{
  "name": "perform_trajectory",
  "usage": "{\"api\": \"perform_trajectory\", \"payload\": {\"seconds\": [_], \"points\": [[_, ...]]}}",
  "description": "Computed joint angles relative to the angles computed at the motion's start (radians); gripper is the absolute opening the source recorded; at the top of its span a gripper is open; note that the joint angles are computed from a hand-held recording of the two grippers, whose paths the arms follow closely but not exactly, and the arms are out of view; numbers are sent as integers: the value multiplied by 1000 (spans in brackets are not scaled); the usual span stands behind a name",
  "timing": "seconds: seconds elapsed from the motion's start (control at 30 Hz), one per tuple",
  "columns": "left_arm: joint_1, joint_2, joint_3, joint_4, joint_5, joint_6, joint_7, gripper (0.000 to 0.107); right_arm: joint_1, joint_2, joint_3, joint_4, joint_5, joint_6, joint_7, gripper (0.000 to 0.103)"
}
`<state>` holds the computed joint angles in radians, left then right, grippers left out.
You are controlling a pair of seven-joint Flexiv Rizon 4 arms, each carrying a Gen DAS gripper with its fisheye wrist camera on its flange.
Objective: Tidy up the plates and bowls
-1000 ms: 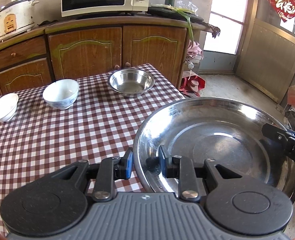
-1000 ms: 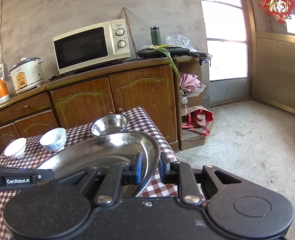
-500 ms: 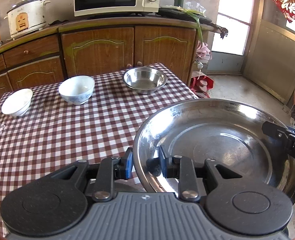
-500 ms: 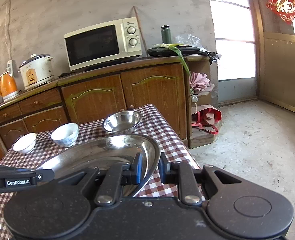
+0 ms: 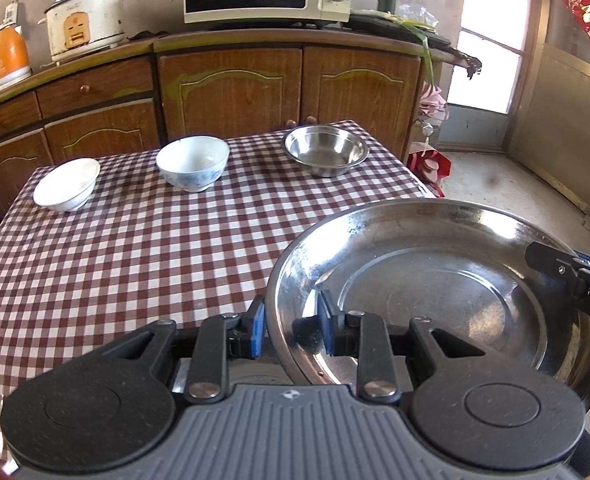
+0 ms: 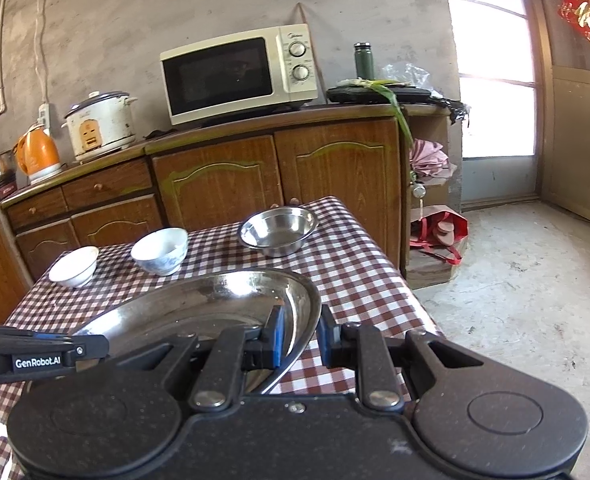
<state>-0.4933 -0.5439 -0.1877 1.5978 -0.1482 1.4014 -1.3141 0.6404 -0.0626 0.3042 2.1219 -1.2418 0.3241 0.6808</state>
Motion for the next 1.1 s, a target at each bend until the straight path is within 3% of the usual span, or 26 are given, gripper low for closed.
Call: {"api": "perform_trajectory", "payload": {"seconds": [1.1], "points": [[27,29,53,81,42,12,-60,29,21,-114,-54,-70,-19,145,-49,23]]}}
